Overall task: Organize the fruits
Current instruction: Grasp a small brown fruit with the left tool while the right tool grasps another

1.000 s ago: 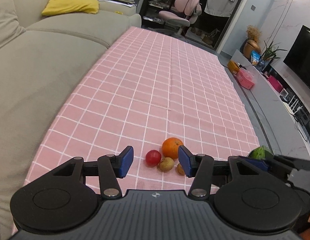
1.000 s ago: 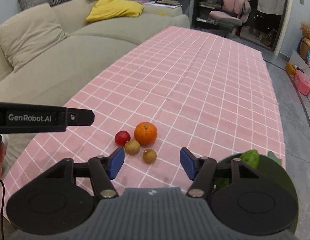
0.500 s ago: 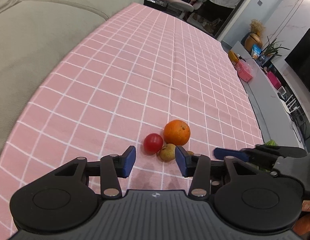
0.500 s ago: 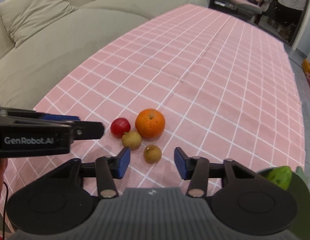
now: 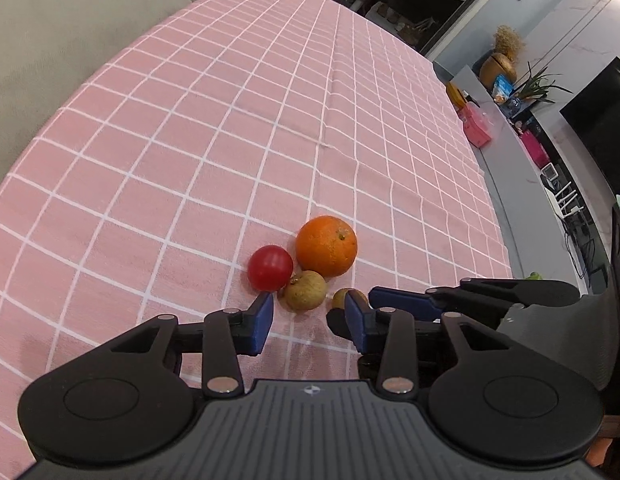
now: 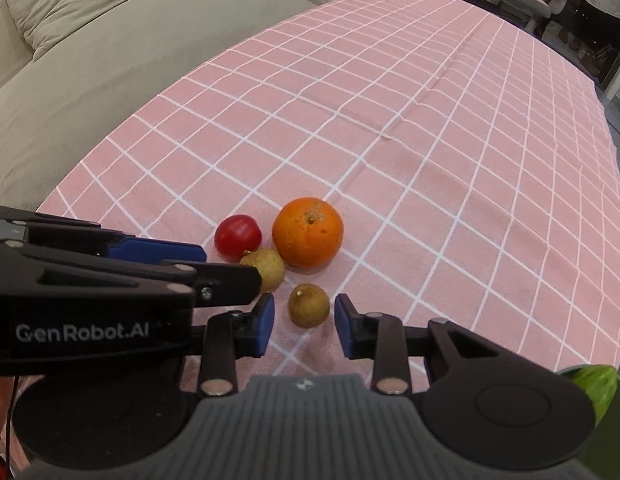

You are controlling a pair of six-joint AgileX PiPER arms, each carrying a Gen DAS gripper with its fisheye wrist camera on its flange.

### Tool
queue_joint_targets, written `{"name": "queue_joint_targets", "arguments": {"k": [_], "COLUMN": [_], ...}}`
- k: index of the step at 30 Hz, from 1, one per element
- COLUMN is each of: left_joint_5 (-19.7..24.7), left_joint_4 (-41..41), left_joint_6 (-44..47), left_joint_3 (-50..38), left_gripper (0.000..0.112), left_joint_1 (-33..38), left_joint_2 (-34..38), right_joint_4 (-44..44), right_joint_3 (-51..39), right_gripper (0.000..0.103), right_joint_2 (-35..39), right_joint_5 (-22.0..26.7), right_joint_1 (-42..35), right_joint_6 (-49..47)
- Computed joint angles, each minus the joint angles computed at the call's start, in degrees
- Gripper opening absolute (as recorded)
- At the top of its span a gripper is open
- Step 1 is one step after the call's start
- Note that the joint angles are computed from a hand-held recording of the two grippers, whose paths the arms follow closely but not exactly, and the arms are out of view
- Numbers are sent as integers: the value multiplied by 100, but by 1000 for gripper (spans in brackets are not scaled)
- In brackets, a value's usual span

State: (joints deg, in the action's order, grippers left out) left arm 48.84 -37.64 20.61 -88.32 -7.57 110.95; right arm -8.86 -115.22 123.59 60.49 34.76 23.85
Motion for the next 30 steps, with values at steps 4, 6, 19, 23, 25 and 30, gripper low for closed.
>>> {"name": "queue_joint_targets", "arguments": {"k": [4,6,19,23,25,30], "left_joint_5": [17,9,-279,-415,-431,-381], "left_joint_4": [60,136,891,990,858,670], "left_joint_6": [-189,-350,-1625,-1774,-1719,-1571], "left_joint_3": [-70,-109,-272,-216,-174,-112], "left_gripper": [45,45,40,29,29,28], "left_joint_1": [-38,-75,-531,-562,-509,-455], "left_joint_2": [74,110,270,249,248,193], "right_joint_4": [97,167,-122,-172,-188,-232], "right_joint_3": [88,195,957,1080,1096,1251], "right_gripper": [19,19,19,19,19,19], "right_joint_2": [14,-44,-648,-747,-776,-938], "right_joint_5": [-119,-208,-345,-371,-373,-436], "right_joint_1": [-59,-94,-27,-29,-20,20], "right_joint_6": [-28,-32,174,237,257,350]}}
